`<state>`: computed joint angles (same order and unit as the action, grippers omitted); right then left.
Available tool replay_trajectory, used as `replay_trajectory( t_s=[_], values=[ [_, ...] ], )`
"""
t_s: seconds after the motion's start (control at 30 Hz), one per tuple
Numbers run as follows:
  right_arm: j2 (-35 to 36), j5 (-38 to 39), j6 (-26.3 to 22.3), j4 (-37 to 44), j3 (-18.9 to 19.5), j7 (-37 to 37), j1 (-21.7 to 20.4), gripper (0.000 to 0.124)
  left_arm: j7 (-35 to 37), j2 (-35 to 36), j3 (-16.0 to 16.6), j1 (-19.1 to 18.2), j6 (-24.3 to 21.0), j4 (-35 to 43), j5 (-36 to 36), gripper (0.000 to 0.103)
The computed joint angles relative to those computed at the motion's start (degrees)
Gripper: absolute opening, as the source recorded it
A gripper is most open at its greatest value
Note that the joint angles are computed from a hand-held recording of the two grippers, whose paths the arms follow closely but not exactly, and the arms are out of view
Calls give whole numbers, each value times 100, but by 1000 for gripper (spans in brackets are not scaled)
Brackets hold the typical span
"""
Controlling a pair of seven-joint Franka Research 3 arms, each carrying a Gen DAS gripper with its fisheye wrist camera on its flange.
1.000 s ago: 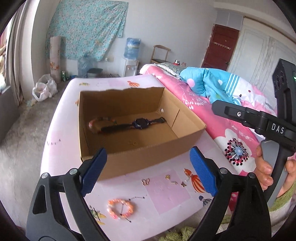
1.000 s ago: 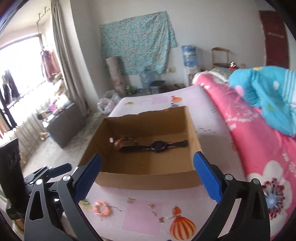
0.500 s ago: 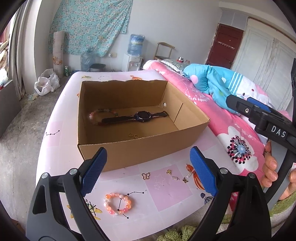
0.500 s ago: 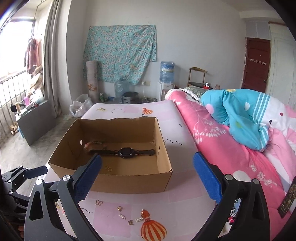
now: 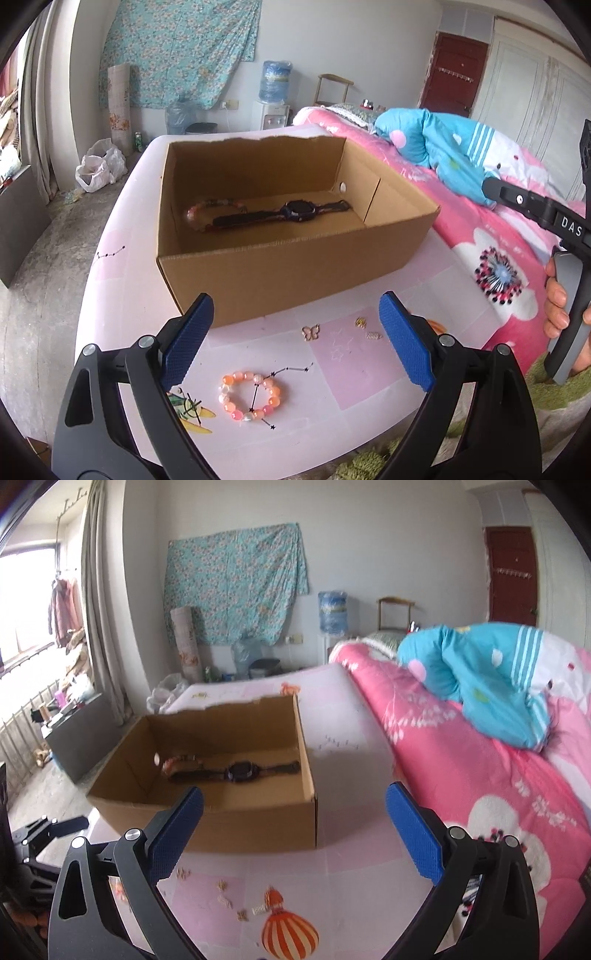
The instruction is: Organize jewelry
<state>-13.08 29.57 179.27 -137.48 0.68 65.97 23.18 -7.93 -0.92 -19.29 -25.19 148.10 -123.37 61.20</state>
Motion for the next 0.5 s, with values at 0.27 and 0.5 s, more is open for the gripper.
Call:
replay_trajectory(
  t_s=[0.27, 0.5],
  values=[
    [23, 583, -722, -204, -191, -785, 318, 96, 296, 464, 42, -142, -45, 207, 40, 82],
    [55, 775, -1286, -432, 82, -907, 157, 88, 1046, 900, 225, -241, 108, 455, -362, 56]
  ],
)
